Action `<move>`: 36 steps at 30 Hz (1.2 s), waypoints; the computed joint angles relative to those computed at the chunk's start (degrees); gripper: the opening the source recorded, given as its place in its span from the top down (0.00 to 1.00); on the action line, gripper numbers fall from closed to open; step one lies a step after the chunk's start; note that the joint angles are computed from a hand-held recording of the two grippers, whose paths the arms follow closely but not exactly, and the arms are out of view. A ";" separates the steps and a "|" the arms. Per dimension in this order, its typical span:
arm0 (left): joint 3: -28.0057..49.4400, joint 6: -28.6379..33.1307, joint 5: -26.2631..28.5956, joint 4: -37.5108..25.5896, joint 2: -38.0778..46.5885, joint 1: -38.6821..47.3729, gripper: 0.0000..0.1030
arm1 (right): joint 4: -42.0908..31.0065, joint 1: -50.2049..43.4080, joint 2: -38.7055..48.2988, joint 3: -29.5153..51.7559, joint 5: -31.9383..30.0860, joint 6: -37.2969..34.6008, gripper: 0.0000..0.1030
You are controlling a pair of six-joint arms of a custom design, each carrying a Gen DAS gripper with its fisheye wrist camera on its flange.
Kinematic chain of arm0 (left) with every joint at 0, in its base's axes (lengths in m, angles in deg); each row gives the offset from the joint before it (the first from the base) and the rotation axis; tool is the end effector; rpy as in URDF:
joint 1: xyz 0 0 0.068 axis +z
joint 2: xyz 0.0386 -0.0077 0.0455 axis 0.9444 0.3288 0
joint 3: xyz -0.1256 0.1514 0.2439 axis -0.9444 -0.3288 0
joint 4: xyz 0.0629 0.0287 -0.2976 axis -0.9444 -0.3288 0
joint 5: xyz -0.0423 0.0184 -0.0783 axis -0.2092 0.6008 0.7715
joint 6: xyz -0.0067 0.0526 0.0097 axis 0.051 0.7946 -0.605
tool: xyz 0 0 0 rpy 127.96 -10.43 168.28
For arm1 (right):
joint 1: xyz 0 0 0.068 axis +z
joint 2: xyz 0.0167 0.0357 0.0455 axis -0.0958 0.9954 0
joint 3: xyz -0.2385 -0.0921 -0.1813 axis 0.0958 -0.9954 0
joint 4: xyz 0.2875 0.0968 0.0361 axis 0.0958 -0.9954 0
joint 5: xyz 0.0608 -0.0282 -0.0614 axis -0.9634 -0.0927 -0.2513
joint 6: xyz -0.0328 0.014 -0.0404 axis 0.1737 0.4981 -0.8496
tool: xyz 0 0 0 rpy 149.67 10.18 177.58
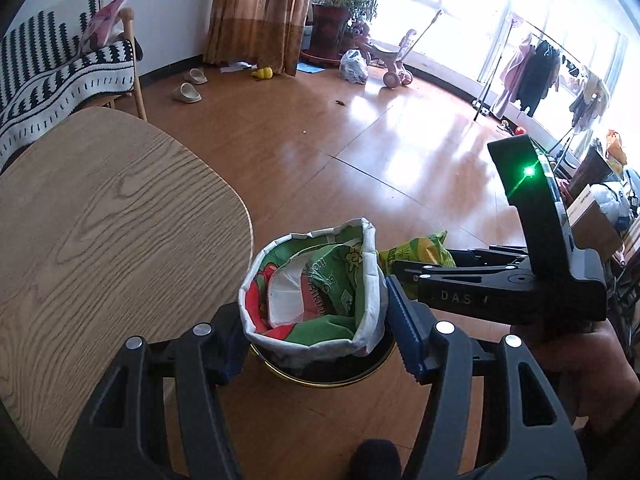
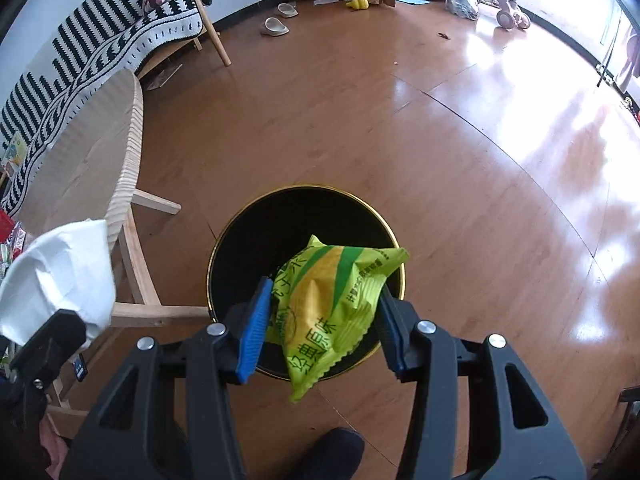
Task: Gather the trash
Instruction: 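Carry the paper cup and snack bag to the bin and release both, then return both grippers to the remaining trash on the table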
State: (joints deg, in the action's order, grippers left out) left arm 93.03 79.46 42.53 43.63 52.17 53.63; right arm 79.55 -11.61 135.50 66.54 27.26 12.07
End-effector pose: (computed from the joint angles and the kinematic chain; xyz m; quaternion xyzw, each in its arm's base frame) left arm 0.3290 -0.1171 0.0912 0.3333 0.8753 -0.2036 0.2853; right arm 0.2536 -0.0263 0.0535 0.2258 0.9495 0.0397 0.2144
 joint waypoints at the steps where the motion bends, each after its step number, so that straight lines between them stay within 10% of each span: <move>1: -0.58 -0.31 -0.02 0.23 -0.44 -0.05 0.42 | -0.12 0.06 0.06 0.37 -0.12 0.10 0.53; 25: -0.19 -1.84 -1.96 -0.02 0.19 -4.10 0.40 | 2.68 -7.85 -8.53 -4.68 -1.70 4.30 0.29; 36: 2.08 -3.44 -1.08 1.10 2.05 -4.12 0.14 | 0.92 -10.76 -13.90 -5.21 -2.71 6.72 0.29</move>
State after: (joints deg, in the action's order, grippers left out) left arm 95.12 76.02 41.44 44.72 54.22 49.51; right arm 80.47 -22.37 121.60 61.33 24.55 18.79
